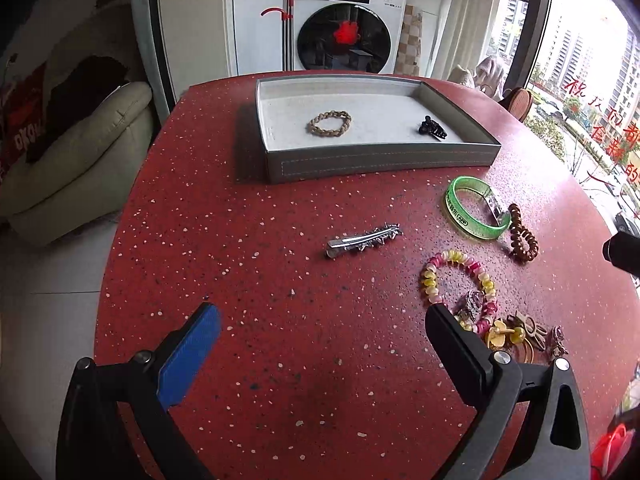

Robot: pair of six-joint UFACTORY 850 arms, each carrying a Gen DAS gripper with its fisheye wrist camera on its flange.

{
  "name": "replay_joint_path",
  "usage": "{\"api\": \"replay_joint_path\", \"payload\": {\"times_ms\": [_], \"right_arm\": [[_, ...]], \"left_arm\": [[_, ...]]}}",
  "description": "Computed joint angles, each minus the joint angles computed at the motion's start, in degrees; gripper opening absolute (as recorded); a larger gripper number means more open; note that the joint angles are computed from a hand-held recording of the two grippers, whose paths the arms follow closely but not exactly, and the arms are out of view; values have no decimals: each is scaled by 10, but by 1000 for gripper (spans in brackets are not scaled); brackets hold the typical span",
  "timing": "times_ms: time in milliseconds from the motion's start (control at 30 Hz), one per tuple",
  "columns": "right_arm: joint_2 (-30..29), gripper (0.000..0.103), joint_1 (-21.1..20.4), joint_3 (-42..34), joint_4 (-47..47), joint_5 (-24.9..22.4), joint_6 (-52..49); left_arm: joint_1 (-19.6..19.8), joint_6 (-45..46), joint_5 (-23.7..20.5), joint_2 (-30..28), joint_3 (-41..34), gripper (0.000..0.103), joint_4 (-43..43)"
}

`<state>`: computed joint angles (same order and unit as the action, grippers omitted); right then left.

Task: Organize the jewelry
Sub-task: 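Move both open tools back out of the tray over the remaining jewelry, then grasp the pink-yellow beaded bracelet with the left tool while the right tool grasps the pink heart pendant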

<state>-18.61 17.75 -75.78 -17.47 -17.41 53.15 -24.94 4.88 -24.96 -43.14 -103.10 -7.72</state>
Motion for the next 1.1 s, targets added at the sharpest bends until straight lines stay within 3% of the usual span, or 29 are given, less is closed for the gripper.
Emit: {"api": "replay_joint_path", "payload": {"times_ms": [267, 533, 833, 1033, 1100], "right_arm": [[29, 103, 20, 66, -50, -42, 40], [27, 102, 36, 81, -86, -66, 62], [1, 77, 55, 58, -109, -106, 82], [-15, 59, 67, 36, -157, -148, 118], [-18, 50, 69, 32, -164, -159, 121]], "left_arm": [[-14, 14, -46, -31, -48, 103, -14], [-32, -6, -79, -74, -114, 103, 27], [-42, -44, -97, -91, -135, 96, 67], [-50, -22, -80, -78, -115, 76, 71], [-52, -3, -78, -75, -112, 63, 61]]}}
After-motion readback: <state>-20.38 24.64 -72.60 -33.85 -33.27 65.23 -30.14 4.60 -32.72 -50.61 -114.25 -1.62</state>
